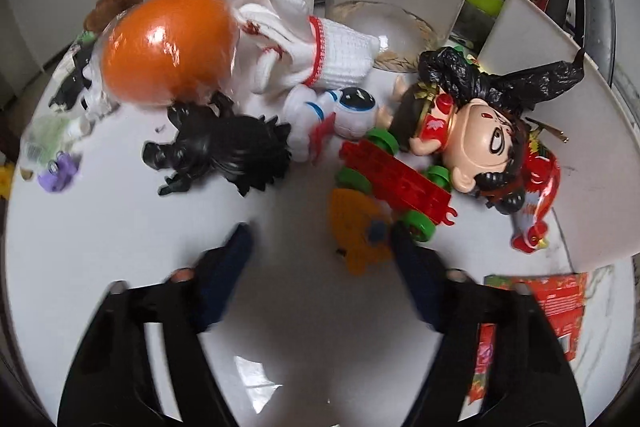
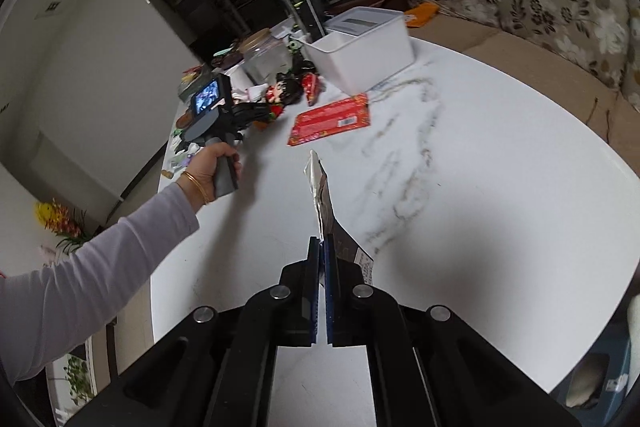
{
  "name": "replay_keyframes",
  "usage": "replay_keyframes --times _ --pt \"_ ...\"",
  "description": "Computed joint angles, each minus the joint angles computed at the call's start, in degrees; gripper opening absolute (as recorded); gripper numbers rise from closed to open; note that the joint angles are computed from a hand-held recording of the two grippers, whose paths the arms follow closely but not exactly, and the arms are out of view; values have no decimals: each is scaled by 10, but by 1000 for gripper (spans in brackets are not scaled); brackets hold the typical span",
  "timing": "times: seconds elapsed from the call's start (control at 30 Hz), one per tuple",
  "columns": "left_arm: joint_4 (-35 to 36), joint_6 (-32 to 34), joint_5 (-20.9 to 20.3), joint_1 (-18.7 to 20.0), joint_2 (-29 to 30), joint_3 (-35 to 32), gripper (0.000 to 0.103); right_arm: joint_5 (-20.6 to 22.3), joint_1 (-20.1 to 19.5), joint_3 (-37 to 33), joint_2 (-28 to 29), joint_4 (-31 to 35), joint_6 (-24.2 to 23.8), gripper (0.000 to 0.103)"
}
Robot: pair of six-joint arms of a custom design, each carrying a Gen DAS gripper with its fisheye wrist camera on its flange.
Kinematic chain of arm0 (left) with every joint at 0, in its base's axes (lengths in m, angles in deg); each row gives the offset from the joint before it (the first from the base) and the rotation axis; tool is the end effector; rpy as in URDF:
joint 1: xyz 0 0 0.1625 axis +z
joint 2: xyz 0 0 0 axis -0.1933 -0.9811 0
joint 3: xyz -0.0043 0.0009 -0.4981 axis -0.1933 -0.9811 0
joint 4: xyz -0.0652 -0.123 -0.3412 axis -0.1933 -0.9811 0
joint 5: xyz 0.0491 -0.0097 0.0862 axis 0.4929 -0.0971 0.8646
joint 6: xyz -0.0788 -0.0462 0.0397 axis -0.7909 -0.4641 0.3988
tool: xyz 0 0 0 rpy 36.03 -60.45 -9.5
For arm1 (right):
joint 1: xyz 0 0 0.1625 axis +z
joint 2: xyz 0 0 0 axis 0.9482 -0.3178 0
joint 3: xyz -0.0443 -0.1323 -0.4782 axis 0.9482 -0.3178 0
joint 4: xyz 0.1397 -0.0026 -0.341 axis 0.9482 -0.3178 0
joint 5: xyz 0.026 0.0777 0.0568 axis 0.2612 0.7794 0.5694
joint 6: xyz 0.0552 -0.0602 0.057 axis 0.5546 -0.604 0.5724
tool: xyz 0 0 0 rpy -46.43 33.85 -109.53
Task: Collect trash
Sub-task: 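Grasp the orange toy rocket with the left tool while the right tool holds the paper, then carry the rocket and paper scrap over the cardboard box and open both tools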
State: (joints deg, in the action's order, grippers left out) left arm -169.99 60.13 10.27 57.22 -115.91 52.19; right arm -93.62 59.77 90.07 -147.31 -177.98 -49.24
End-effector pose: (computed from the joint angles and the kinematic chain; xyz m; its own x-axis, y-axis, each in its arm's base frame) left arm -0.4488 -0.7642 0.1918 -0.7091 0.1130 -0.6960 0.3968 0.8799 -0.2614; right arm 0.3887 -0.3531 0.3927 -0.9148 0.2573 0.3113 -0.0451 0.7010 -0.7118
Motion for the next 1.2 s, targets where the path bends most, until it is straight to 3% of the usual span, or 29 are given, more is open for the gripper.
replay_keyframes --times 0.07,0.13,0.3,0.43,0.53,0.67,0.87,1.03,1.2 --pt "-27 10 -39 6 -19 20 26 1 1 9 -7 -7 10 2" --pt "-56 9 -73 10 -44 54 26 4 0 14 -11 -16 8 2" --pt "-165 43 -101 -9 -145 219 26 24 -2 12 -10 -27 -18 2" --pt "-222 39 -129 -56 -252 379 26 61 -8 11 -11 -26 -48 2" --pt "-204 5 -148 -102 -307 454 26 85 -9 13 -18 -11 -67 2" --pt "-139 -73 -197 -192 -384 546 26 136 -8 30 -43 17 -91 2" --pt "-81 -228 -249 -321 -422 613 26 219 10 71 -112 102 -126 2" --pt "-131 -376 -307 -409 -413 681 26 256 30 110 -186 179 -128 2" --pt "-233 -472 -374 -461 -375 768 26 267 42 161 -264 270 -111 2"
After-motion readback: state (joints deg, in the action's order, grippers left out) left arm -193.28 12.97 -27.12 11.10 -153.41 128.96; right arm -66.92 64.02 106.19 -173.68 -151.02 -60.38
